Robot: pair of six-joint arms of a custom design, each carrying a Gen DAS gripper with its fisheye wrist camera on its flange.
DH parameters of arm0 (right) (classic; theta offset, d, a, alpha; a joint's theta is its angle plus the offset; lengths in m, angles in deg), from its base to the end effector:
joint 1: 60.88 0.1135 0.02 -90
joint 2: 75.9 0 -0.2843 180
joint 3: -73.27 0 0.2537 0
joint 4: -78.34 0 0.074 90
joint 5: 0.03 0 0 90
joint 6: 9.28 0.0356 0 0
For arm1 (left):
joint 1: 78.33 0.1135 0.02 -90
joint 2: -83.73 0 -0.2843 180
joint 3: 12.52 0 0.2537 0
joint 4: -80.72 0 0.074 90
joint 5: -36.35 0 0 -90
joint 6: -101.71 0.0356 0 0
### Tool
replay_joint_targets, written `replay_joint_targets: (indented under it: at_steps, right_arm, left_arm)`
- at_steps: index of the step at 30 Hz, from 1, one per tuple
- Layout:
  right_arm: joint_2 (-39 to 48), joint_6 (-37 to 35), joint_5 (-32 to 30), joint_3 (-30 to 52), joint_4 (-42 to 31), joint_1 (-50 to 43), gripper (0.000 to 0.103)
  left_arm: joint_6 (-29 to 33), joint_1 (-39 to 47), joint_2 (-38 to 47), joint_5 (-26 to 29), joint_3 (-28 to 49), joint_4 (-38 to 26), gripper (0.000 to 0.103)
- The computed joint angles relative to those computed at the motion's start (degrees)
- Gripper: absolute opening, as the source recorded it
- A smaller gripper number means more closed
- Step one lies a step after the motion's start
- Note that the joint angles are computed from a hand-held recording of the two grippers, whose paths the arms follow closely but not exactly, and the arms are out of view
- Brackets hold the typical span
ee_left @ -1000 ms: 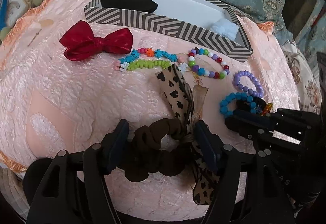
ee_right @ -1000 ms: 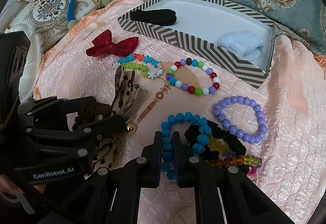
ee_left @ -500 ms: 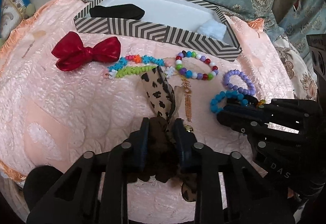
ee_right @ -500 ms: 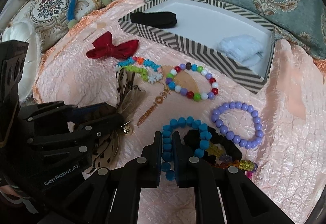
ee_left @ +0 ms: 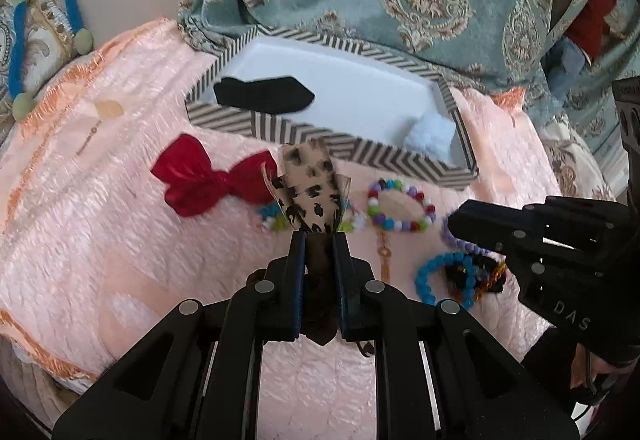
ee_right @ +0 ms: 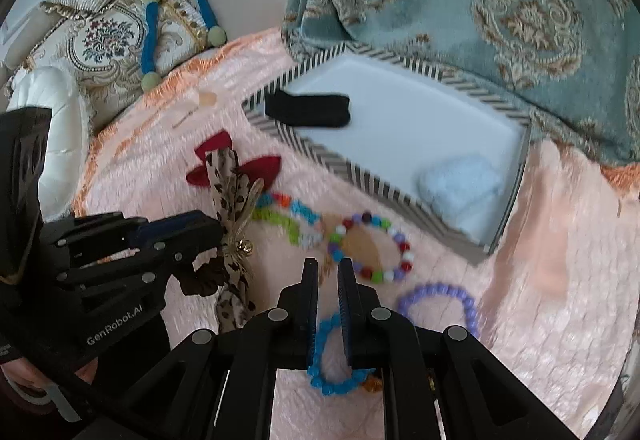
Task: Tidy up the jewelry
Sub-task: 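Lift and carry both held items toward the white tray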
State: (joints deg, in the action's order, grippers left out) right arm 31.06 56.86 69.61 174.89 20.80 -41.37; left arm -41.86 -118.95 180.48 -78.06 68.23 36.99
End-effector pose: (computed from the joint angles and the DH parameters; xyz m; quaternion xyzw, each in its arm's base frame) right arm 0.3771 0.1468 0.2663 -0.3921 0.8738 0.1629 0.2371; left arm 0.2759 -0.2173 0.2340 -0.1612 0.9313 -0.0480 0.3232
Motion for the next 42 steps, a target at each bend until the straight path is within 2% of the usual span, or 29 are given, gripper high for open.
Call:
replay_joint_targets:
  at_steps: [7,13,18,22,24,26,28,30,34,42]
  right_arm:
    - [2.7,1.4,0.2,8.3,-2.4,0.7,0.009]
    - [8.7,2.7,-0.3,19.9,-7.1,0.6,0.009]
    - [16.4,4.5,-2.1,31.8,-12.2,-0.5,0.009]
    - [20.7,5.1,-2.1,37.8,-14.9,-1.3,0.009]
    - [21.0,4.7,-3.2,37.6,-15.8,-1.9,0.009]
    - [21.4,2.6,-6.1,37.5,-19.8,-2.8,0.009]
    - [19.2,-1.2,-7.3,32.2,-21.1,-3.2,0.009]
    - [16.0,-5.6,-5.2,24.7,-20.8,-3.1,0.009]
    - [12.8,-10.4,-0.4,15.3,-19.6,-3.4,0.01]
    - [13.0,-11.4,1.5,12.3,-18.7,-3.4,0.01]
  left_arm:
    - [2.9,2.8,-2.7,-0.1,1.4,-0.9,0.012]
    - [6.4,6.1,-2.4,0.2,5.3,-1.5,0.012]
    - [9.9,10.6,1.3,1.7,11.4,-2.4,0.012]
    - [11.8,13.6,4.5,3.1,15.7,-3.2,0.012]
    - [12.4,14.3,5.3,3.6,16.4,-3.2,0.012]
    - [12.6,14.2,5.1,3.8,15.5,-2.6,0.012]
    - [12.4,13.9,4.5,4.1,14.0,-1.9,0.012]
    - [11.8,13.6,3.9,4.6,12.5,-1.5,0.012]
    - [10.5,12.8,2.5,4.5,9.9,-1.0,0.012]
    - [9.6,10.3,0.1,2.9,8.0,-1.6,0.012]
